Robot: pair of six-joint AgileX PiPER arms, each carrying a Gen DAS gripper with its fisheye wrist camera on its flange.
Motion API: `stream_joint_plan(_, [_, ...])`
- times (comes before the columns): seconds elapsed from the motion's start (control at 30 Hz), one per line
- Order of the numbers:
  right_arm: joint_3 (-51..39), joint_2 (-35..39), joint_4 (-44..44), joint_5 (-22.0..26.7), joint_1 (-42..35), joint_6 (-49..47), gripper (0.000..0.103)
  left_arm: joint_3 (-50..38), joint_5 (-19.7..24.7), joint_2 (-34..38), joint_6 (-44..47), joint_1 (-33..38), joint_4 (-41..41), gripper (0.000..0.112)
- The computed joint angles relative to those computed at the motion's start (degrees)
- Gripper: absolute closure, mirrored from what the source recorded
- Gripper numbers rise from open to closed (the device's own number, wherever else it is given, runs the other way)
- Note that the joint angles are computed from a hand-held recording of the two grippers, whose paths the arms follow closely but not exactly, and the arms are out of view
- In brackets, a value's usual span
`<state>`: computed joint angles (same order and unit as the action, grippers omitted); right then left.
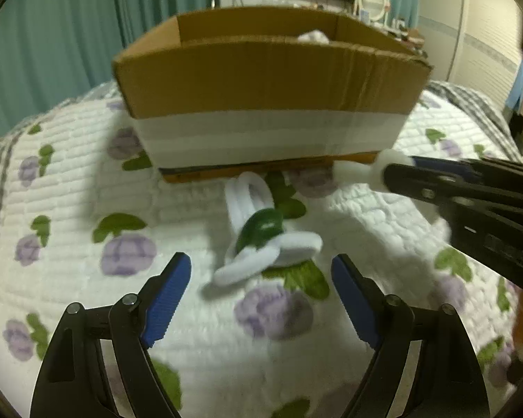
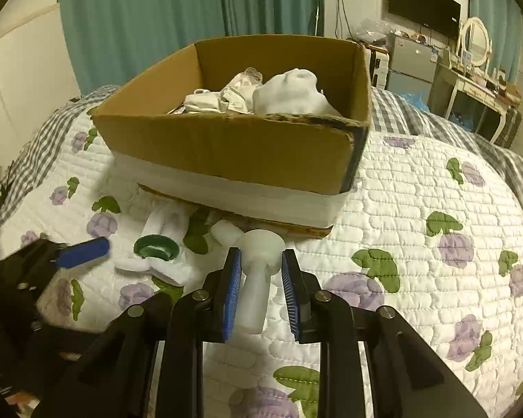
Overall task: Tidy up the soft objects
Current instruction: 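Grasp the white plastic piece with the right tool while the left grasps the pipe-cleaner figure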
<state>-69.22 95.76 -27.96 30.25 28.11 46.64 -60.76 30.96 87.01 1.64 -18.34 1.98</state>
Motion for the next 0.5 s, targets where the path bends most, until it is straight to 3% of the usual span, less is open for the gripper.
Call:
stream_joint_plan(0.1, [0.24, -0.04, 0.57, -0.74, -0.34, -1.01, 0.080, -1.79, -0.80, 3.70, -0.24, 0.64, -1.02, 0.031])
stream_joint_plan(0.2, [0.04, 0.67, 0.30, -1.30, 0.00, -1.01, 0.080, -1.43, -3.10, 4.96, 3.51, 1.64, -5.42, 0.058])
stream_joint_plan(0.27, [-0.17, 1.00, 0.80, -1.59, -0.06, -1.53, 0.080, -0.55, -4.20, 4.46, 9.86, 2.49, -11.63, 0.060])
stream_joint_plan(0.33, [-0.17, 1.10, 0.79, -1.81, -0.04, -1.43, 0.080, 0.10, -4.65, 4.13, 13.60, 2.53, -14.35, 0.081])
stream_joint_plan(0.5, [0.86, 0.01, -0.56, -2.28, 0.15, 0.31, 0.080, 1.42, -4.69, 2.86, 17.41, 3.11, -17.19, 0.083])
